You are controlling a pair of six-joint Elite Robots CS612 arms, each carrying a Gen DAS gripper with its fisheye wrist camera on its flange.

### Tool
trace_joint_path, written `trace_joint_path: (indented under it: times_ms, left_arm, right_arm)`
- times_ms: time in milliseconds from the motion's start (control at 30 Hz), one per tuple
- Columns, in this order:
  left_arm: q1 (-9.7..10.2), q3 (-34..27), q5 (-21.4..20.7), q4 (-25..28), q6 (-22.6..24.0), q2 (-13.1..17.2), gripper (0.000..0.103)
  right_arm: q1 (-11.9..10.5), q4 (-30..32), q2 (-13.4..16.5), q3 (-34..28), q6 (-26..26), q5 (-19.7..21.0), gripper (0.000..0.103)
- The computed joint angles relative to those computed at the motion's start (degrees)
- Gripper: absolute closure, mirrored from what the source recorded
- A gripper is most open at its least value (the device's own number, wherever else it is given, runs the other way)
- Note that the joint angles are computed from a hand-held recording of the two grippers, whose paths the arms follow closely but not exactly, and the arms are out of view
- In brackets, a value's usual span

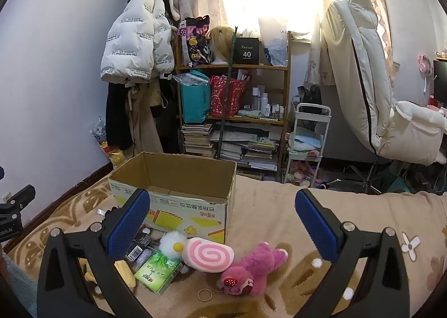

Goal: Organize soft objects

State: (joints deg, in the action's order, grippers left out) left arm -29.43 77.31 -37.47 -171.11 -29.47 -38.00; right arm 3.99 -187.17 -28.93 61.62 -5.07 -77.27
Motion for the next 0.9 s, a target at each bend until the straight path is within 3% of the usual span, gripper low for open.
trace_joint_path:
  times_ms: [900]
  left_arm:
    - [0.01,-0.29,0.07,0.38,0.02,0.21,0.001]
  right_arm:
    - [0.11,0.38,-0.14,0.15,0.73,-1.97,0.000]
